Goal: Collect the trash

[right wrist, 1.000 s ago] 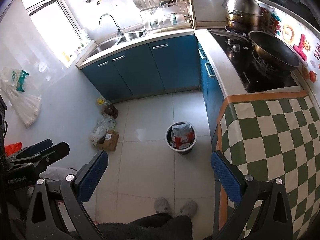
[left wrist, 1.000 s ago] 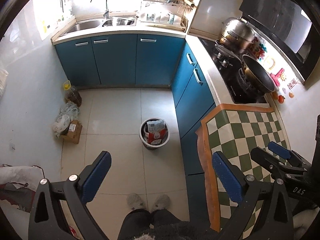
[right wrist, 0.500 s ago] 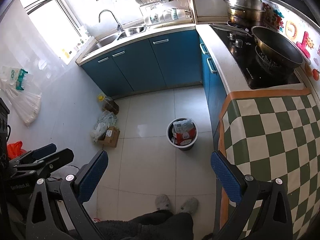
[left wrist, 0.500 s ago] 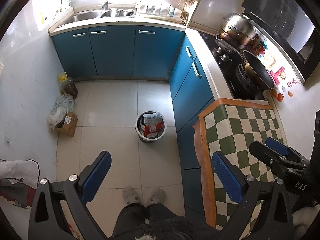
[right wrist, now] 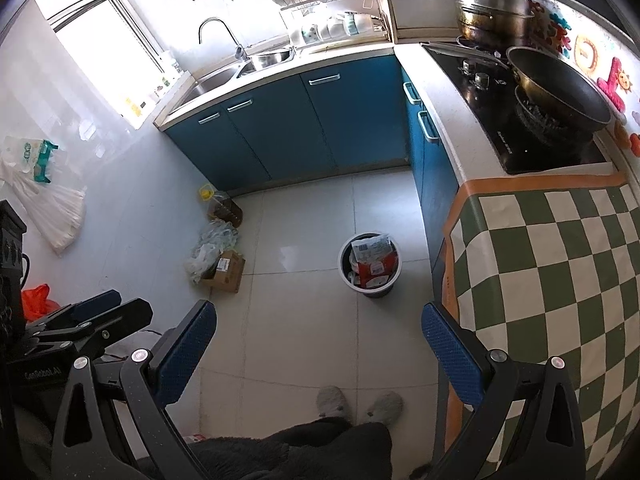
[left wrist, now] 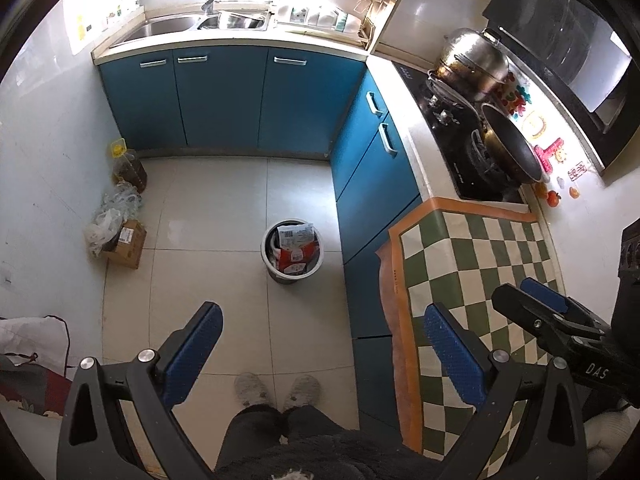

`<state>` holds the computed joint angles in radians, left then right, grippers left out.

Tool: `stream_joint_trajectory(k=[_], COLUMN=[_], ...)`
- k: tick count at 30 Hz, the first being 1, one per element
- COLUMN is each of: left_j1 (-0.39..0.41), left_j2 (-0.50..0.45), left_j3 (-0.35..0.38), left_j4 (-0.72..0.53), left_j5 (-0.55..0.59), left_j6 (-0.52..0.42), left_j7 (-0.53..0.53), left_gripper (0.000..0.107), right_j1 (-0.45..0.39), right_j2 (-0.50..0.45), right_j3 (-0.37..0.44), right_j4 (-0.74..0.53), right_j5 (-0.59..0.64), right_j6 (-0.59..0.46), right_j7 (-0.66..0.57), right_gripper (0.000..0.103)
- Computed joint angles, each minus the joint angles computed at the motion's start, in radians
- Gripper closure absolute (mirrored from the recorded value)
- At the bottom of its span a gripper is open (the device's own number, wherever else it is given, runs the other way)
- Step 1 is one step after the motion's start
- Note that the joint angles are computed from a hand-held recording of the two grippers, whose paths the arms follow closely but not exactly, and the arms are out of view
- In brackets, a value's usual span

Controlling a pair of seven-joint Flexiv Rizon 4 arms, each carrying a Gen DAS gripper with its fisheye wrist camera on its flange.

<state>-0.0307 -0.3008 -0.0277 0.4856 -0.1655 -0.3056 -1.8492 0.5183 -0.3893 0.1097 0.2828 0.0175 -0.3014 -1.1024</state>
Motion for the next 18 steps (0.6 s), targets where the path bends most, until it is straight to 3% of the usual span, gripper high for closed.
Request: stream_joint_trajectory(k=[18], left_j1=[-0.009], left_j2=[-0.021], left_j3=[0.0], left_j4=[-0.045], left_j5=[0.01], left_j6=[-0.02], left_j7=[-0.002], left_gripper=[0.004], right_j1=[-0.004], right_j2=[0.003], right_j3=[0.001], right_j4=[0.005], right_j5=[0.007], right_j6=[0.006], right_j7=[0.002], right_gripper=[0.0])
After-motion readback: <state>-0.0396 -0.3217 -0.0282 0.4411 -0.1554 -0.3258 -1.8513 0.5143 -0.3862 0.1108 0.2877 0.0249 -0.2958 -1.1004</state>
